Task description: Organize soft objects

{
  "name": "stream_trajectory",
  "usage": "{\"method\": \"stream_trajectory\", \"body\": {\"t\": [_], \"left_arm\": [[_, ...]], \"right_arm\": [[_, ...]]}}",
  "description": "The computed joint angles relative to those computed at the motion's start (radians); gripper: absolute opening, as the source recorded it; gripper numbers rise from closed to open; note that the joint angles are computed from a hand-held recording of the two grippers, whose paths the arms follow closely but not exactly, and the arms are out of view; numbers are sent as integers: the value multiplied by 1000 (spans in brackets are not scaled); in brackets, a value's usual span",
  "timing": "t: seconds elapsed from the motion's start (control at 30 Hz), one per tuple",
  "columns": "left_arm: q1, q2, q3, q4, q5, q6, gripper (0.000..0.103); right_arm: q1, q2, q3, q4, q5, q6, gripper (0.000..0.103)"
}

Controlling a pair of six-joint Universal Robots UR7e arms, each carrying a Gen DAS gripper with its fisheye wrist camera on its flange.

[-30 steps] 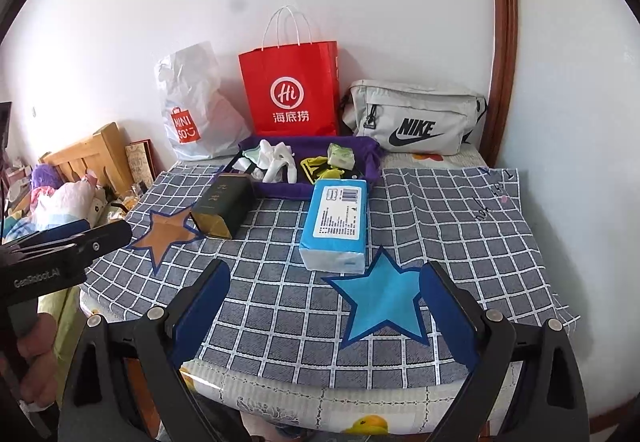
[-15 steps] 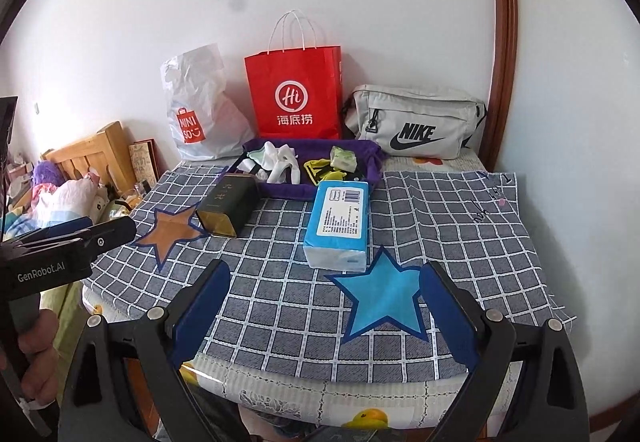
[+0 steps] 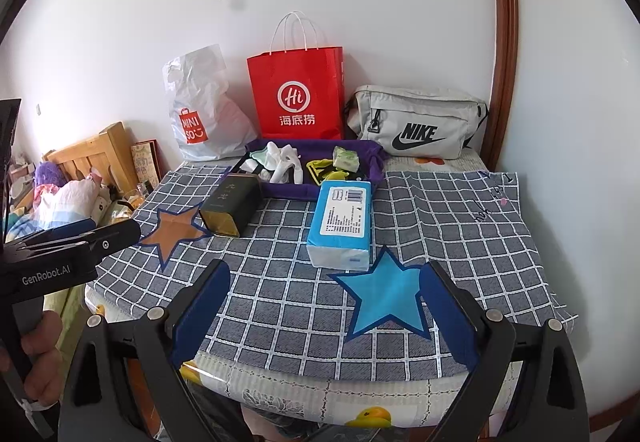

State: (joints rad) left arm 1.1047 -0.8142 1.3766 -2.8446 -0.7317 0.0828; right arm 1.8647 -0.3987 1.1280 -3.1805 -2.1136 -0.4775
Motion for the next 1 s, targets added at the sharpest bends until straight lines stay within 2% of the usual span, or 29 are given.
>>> {"method": "stream_trajectory", "body": {"t": [1.0], "left_arm": [[-4,-2,7,0,-6,14,90]], "right_arm": [[4,-13,22,-20,5,11,95]]}}
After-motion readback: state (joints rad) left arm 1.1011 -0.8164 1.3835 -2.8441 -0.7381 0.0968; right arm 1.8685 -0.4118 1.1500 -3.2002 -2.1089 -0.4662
